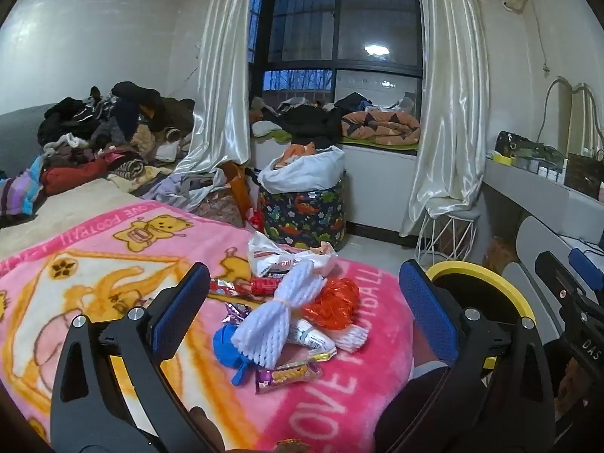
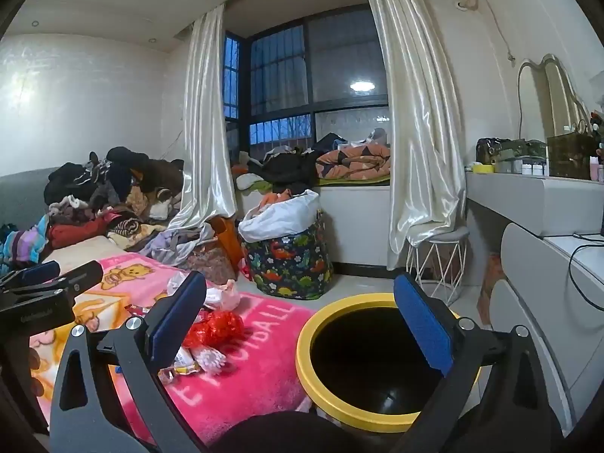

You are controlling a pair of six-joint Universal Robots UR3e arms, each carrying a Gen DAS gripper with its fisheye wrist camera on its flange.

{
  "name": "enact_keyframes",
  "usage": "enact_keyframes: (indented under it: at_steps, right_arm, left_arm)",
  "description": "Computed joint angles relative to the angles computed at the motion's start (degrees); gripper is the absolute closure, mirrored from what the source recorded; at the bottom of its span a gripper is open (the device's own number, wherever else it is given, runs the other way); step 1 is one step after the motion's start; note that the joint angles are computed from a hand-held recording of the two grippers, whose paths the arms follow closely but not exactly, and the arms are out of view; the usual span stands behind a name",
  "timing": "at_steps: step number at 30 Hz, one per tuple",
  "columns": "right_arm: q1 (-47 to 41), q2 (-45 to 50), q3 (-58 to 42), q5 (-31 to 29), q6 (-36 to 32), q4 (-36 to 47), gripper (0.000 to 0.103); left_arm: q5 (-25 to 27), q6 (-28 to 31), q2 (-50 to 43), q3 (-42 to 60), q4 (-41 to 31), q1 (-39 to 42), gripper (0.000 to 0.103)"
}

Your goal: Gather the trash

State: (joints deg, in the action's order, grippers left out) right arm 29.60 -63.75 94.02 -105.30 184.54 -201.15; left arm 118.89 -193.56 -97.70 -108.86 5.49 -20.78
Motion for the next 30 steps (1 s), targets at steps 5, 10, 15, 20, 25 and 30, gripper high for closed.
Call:
enact_keyframes:
  at_steps: [5,10,15,20,25,30]
  right_arm:
    - [-0.09,-0.03,0.0,0.19,-0.05,0.08,0.006]
    - [-0.13,-0.19,-0.04,0.4,-0.24,0.73,0.006]
    - [0.22,-0.41,0.52,0.19,-0.19,0.51,0.006]
    - [-0.16,-0.4,0.42,0.84,-0.38,0.51,0.006]
    - [0.61,0.66,-2.09,-0.1,-0.19,2.06,0.006]
    - [-0.1,-0.33,-0.68,0.68,-0.24,1.52,0.006]
  left_arm:
    - [-0.3,-0.17,-0.2,0.05,0.39,0.22,0.011]
    - [-0.46,0.11,0.06,-0.43,0.99,0.15,0.011]
    - [-0.26,-0.05,0.08,-0.25,0.57,-0.07,0.011]
    - [-0.54,-0.07,0.22,0.29,0.19,-0.12,0.011]
    - [0.98,-0.63,-0.52,3.23,-2.18,-1.96,0.011]
    - [0.81,-0.43,-0.77,3.16,-1.72,-1.73,0.011]
